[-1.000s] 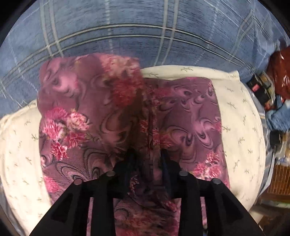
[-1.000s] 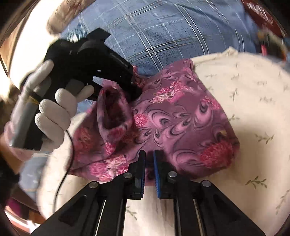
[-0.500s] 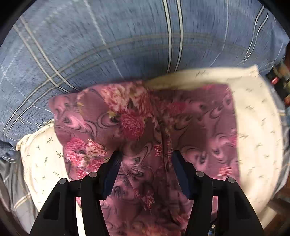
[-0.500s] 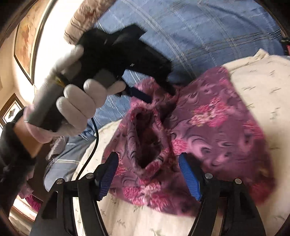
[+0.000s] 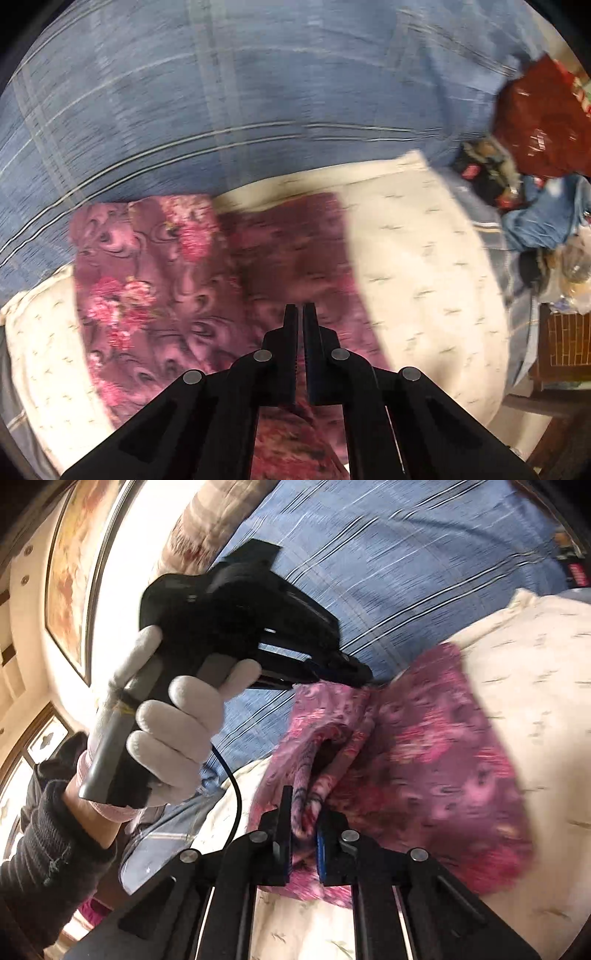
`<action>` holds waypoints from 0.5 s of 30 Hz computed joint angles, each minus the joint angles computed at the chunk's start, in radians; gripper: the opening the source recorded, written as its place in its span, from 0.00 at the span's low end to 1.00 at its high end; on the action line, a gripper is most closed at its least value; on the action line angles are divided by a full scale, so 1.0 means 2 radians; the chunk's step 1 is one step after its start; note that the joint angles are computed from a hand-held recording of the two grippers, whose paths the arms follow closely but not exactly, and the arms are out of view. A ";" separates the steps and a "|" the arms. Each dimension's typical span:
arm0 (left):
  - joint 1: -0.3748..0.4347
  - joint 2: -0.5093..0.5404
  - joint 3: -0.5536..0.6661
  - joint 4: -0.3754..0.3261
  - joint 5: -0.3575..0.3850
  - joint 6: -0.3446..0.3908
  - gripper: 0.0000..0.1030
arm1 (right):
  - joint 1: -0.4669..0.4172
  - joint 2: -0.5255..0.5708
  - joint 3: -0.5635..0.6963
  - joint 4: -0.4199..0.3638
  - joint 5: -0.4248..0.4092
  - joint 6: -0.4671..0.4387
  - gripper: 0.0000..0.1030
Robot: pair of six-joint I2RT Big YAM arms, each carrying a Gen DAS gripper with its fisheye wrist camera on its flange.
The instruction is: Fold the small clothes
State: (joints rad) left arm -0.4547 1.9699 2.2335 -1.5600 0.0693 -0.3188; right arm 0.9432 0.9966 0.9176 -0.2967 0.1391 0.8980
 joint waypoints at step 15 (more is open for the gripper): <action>-0.117 -0.196 -0.286 0.257 -0.339 -0.036 0.17 | -0.035 -0.007 -0.065 0.033 -0.050 0.077 0.08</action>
